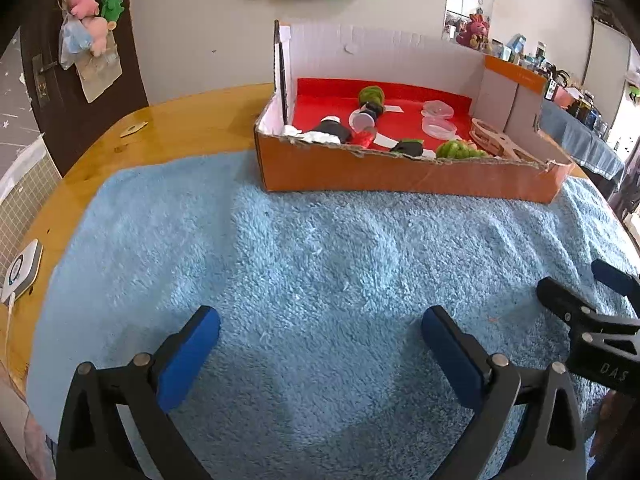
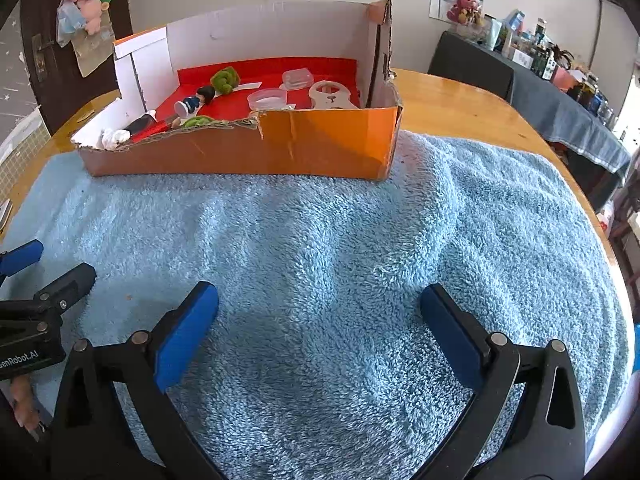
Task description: Organize objects
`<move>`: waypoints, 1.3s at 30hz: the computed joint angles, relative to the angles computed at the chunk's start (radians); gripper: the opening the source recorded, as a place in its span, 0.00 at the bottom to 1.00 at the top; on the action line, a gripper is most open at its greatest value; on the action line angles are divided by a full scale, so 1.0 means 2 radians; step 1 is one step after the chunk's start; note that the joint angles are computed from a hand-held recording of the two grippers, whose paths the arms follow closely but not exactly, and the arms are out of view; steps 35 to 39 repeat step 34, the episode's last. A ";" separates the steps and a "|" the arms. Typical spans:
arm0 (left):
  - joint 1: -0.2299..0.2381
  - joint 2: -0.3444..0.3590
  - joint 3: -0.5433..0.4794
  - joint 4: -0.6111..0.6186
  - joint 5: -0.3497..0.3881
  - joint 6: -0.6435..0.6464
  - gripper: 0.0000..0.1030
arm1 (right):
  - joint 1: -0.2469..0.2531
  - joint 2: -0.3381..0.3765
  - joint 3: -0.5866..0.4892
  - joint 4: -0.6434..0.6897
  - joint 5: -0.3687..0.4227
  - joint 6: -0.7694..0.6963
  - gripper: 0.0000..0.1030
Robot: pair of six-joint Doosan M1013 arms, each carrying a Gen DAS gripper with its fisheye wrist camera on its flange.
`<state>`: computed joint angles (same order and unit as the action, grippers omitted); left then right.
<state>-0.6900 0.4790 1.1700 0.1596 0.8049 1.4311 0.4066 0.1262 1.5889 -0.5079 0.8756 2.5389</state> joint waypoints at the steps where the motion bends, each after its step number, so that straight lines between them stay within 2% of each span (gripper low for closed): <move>1: 0.000 0.001 -0.001 0.001 0.001 -0.002 1.00 | 0.000 0.000 0.001 -0.002 -0.001 0.002 1.00; 14: -0.002 0.001 0.002 0.011 -0.010 -0.015 1.00 | 0.001 -0.001 0.001 -0.009 -0.001 0.018 1.00; 39: -0.004 0.001 0.002 0.021 -0.010 -0.029 1.00 | 0.001 -0.002 0.003 -0.013 -0.001 0.022 1.00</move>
